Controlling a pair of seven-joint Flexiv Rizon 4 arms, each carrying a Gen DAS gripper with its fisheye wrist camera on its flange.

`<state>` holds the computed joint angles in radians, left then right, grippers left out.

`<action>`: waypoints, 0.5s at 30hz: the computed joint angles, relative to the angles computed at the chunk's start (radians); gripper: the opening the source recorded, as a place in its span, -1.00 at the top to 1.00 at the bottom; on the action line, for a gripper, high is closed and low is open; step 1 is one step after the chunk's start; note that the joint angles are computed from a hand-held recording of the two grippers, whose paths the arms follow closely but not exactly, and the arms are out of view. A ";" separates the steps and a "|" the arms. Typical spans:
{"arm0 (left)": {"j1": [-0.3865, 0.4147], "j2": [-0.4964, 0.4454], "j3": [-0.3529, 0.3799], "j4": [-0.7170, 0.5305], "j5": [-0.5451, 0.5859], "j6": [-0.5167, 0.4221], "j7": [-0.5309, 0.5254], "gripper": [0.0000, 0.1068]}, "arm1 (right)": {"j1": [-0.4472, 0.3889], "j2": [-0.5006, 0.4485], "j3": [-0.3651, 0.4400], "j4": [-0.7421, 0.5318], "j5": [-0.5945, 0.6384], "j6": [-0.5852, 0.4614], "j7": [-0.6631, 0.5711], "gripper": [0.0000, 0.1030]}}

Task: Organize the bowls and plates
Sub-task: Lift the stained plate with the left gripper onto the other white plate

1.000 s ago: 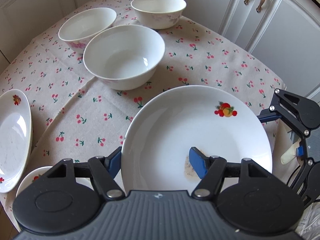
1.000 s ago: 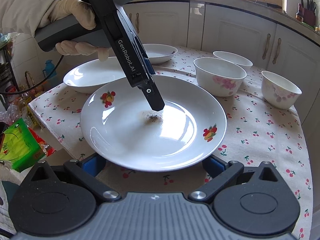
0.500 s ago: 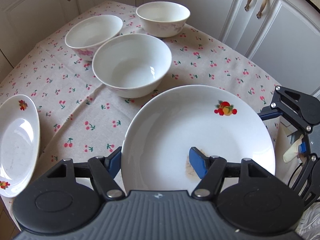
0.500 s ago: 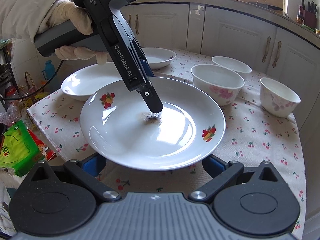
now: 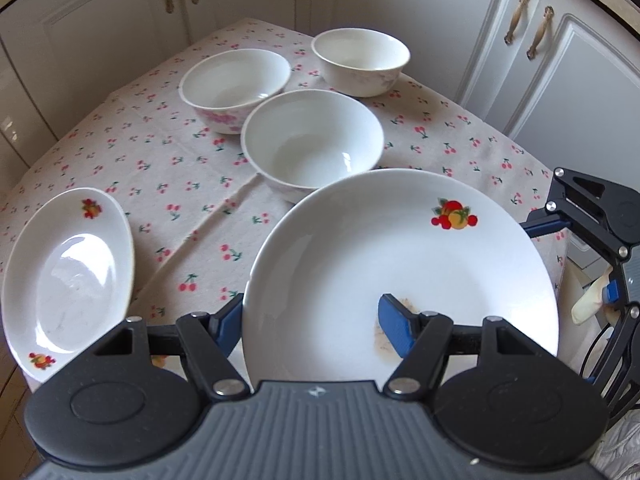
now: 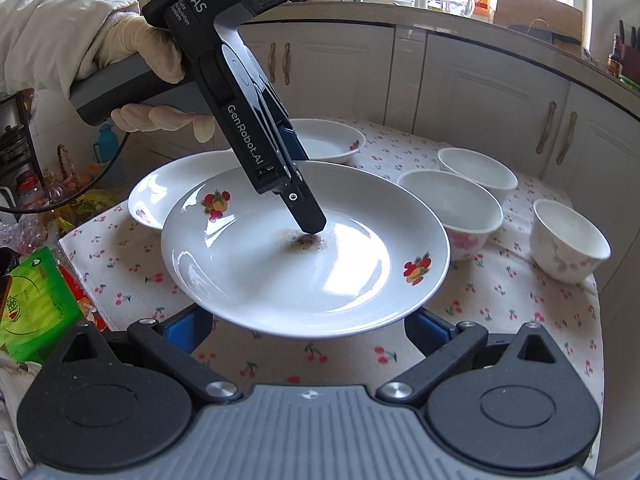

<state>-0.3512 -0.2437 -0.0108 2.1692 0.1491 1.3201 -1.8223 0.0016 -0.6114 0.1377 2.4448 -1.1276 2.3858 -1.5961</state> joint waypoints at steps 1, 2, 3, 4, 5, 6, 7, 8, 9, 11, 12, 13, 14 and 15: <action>0.000 0.007 0.003 0.006 0.002 0.002 -0.003 -0.29 | 0.003 0.001 0.002 -0.002 -0.002 -0.002 0.002 -1.00; 0.001 0.016 0.007 0.017 0.004 0.007 -0.008 -0.29 | 0.006 0.002 0.004 -0.004 -0.003 -0.004 0.004 -1.00; 0.004 0.025 0.009 0.026 0.005 0.010 -0.012 -0.29 | 0.011 0.004 0.006 -0.006 -0.002 -0.005 0.003 -1.00; 0.005 0.034 0.012 0.035 0.010 0.012 -0.018 -0.29 | 0.016 0.006 0.008 -0.007 -0.001 -0.006 0.002 -1.00; 0.005 0.042 0.017 0.042 0.018 0.012 -0.028 -0.29 | 0.021 0.007 0.011 -0.007 0.001 -0.007 0.001 -1.00; 0.006 0.051 0.021 0.049 0.027 0.012 -0.039 -0.29 | 0.026 0.008 0.013 -0.009 0.000 -0.008 0.001 -1.00; 0.009 0.060 0.024 0.058 0.035 0.013 -0.047 -0.29 | 0.030 0.009 0.015 -0.011 0.000 -0.009 0.001 -1.00; 0.012 0.070 0.025 0.067 0.041 0.017 -0.057 -0.29 | 0.035 0.010 0.017 -0.012 -0.001 -0.010 0.002 -1.00; 0.018 0.079 0.025 0.077 0.045 0.020 -0.064 -0.29 | 0.039 0.011 0.019 -0.014 -0.004 -0.012 0.005 -1.00; 0.026 0.099 0.029 0.096 0.062 0.024 -0.085 -0.29 | 0.049 0.012 0.022 -0.021 -0.013 -0.020 0.015 -1.00; 0.031 0.109 0.030 0.104 0.071 0.023 -0.094 -0.29 | 0.054 0.012 0.024 -0.025 -0.019 -0.024 0.021 -1.00; 0.036 0.119 0.030 0.113 0.080 0.022 -0.102 -0.29 | 0.059 0.011 0.026 -0.029 -0.022 -0.027 0.026 -1.00; 0.042 0.128 0.030 0.122 0.088 0.022 -0.112 -0.29 | 0.065 0.012 0.027 -0.031 -0.024 -0.030 0.029 -1.00; 0.048 0.138 0.030 0.132 0.097 0.023 -0.123 -0.29 | 0.071 0.012 0.030 -0.033 -0.025 -0.033 0.033 -1.00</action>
<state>-0.3029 -0.1056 0.0196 2.3014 0.2459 1.3432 -1.9453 0.0723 -0.5989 0.1673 2.4120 -1.1529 2.3526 -1.5634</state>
